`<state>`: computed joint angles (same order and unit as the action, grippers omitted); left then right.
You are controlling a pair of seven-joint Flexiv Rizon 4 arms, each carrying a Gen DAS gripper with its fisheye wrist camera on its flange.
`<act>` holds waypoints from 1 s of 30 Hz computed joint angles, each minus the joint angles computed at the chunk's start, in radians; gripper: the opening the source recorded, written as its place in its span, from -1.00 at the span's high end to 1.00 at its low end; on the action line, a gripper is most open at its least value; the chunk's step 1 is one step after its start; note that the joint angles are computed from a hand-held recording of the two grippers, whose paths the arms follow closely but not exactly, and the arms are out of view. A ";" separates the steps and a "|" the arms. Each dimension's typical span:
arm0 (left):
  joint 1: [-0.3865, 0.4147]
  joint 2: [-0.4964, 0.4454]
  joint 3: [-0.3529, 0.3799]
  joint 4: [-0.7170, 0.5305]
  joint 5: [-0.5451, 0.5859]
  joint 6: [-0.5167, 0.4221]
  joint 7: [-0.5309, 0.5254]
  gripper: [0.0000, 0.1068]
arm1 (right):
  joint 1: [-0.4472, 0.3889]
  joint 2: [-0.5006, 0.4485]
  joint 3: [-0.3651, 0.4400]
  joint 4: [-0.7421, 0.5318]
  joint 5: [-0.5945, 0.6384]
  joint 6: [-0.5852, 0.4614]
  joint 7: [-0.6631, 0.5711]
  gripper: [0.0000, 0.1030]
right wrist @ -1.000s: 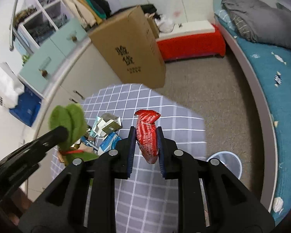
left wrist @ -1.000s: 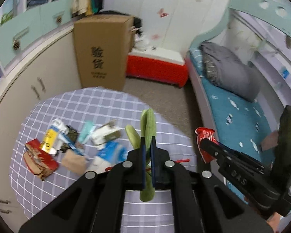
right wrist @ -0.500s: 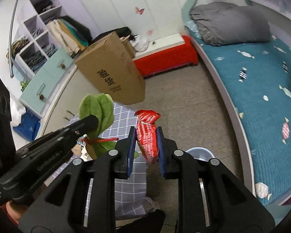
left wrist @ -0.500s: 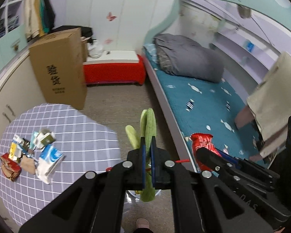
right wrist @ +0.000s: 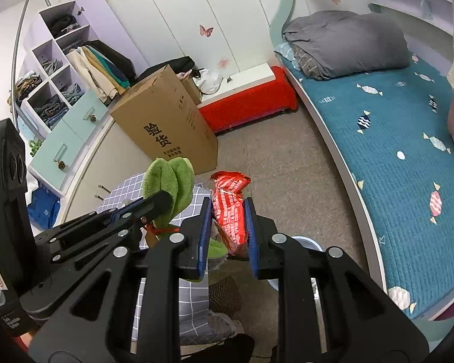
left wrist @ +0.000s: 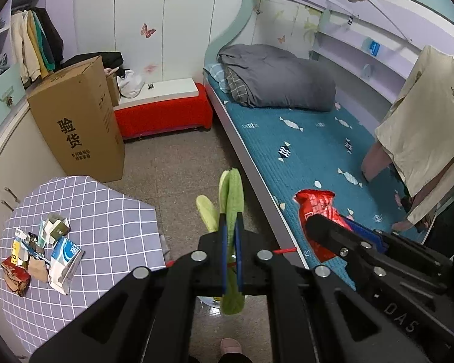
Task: Collect trash
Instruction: 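Carry the leaf sprig and red wrapper to the blue basin and release both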
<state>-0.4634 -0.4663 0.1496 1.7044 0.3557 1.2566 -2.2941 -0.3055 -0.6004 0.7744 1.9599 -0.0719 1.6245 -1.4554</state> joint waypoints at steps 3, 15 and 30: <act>-0.002 -0.005 0.002 -0.013 0.001 -0.012 -0.001 0.91 | 0.017 0.000 -0.025 0.005 0.009 0.034 0.018 0.16; 0.007 -0.020 -0.005 -0.033 -0.001 -0.021 0.006 0.91 | 0.040 0.007 -0.098 0.034 -0.104 0.121 0.124 -0.14; 0.007 -0.061 -0.015 -0.088 -0.023 -0.045 0.045 0.91 | 0.053 0.029 -0.196 0.075 -0.256 0.194 0.292 -0.22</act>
